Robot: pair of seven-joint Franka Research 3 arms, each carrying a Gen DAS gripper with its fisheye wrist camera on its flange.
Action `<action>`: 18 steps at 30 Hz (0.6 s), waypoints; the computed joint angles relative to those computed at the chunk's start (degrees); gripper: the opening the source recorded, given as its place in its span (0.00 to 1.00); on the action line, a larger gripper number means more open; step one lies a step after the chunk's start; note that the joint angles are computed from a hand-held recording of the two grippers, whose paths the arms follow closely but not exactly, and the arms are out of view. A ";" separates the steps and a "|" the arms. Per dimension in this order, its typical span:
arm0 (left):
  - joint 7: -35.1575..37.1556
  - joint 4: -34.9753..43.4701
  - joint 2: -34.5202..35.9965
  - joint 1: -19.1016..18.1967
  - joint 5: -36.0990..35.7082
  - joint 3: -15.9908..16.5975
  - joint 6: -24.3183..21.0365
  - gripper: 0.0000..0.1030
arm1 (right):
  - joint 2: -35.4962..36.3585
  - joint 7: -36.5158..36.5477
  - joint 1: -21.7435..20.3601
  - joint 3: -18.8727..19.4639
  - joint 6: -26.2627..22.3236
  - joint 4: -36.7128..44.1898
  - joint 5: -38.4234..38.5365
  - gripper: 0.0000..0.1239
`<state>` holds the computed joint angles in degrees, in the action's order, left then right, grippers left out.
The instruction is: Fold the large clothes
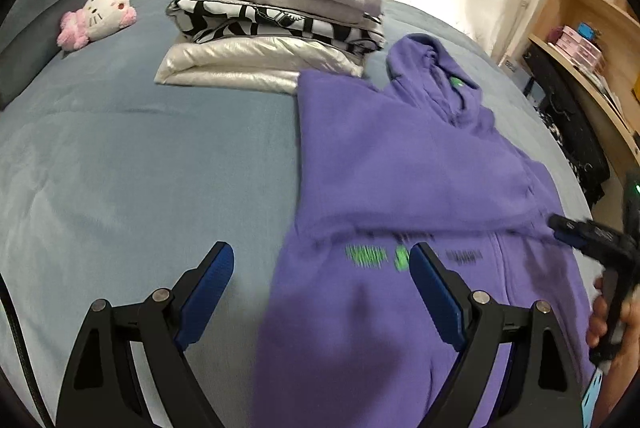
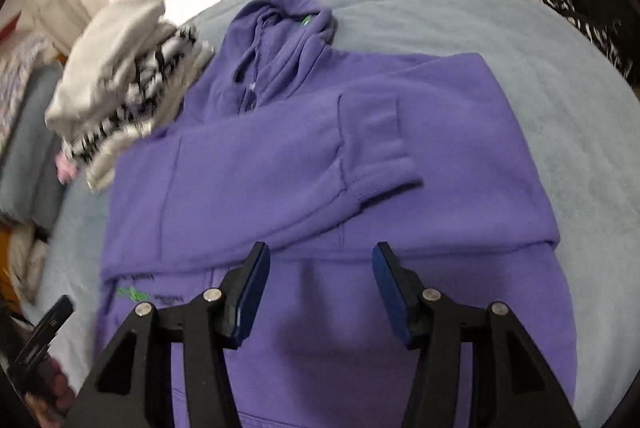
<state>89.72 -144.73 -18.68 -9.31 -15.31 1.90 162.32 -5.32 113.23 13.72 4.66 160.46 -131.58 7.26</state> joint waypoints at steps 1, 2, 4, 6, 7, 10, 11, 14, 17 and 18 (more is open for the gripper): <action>1.24 2.02 2.01 -0.78 -1.22 1.11 -0.62 0.86 | 0.12 -1.46 0.17 -0.54 0.41 0.14 2.04 0.43; 3.06 4.53 4.55 -1.49 -3.18 2.11 -1.31 0.86 | 0.58 -3.49 0.32 -1.20 0.86 0.68 4.66 0.43; 4.06 9.82 9.87 -0.34 -4.79 1.66 -3.36 0.86 | 1.62 -5.28 0.13 -1.68 1.94 1.63 6.99 0.43; 4.23 15.27 15.20 1.09 -6.39 0.94 -5.64 0.86 | 3.26 -5.60 -0.46 -1.95 2.68 3.34 7.01 0.43; 4.22 17.23 17.05 1.84 -6.96 0.43 -6.55 0.86 | 4.46 -5.61 -0.73 -2.09 2.46 4.65 6.63 0.43; 3.10 23.16 22.76 3.98 -6.03 -1.41 -8.22 0.86 | 7.77 -8.57 -1.22 -2.52 1.53 8.22 8.33 0.43; 1.86 24.45 24.10 4.47 -4.27 -1.96 -8.42 0.86 | 8.84 -8.58 -1.33 -2.72 1.41 9.18 7.97 0.43; -0.64 27.91 27.31 5.85 -0.50 -3.73 -9.54 0.86 | 11.71 -9.51 -1.67 -3.08 1.06 11.82 8.23 0.43; -2.52 29.64 29.13 7.13 2.66 -5.44 -9.78 0.68 | 14.32 -9.43 -1.61 -3.32 -0.41 14.12 8.11 0.43; -2.23 31.06 30.24 7.78 3.22 -6.18 -10.67 0.49 | 15.26 -9.45 -1.49 -3.30 -0.72 14.85 8.02 0.43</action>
<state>87.49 -113.67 11.56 -1.53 -12.09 -4.27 151.65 9.94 103.78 12.23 1.35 159.74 -116.73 15.28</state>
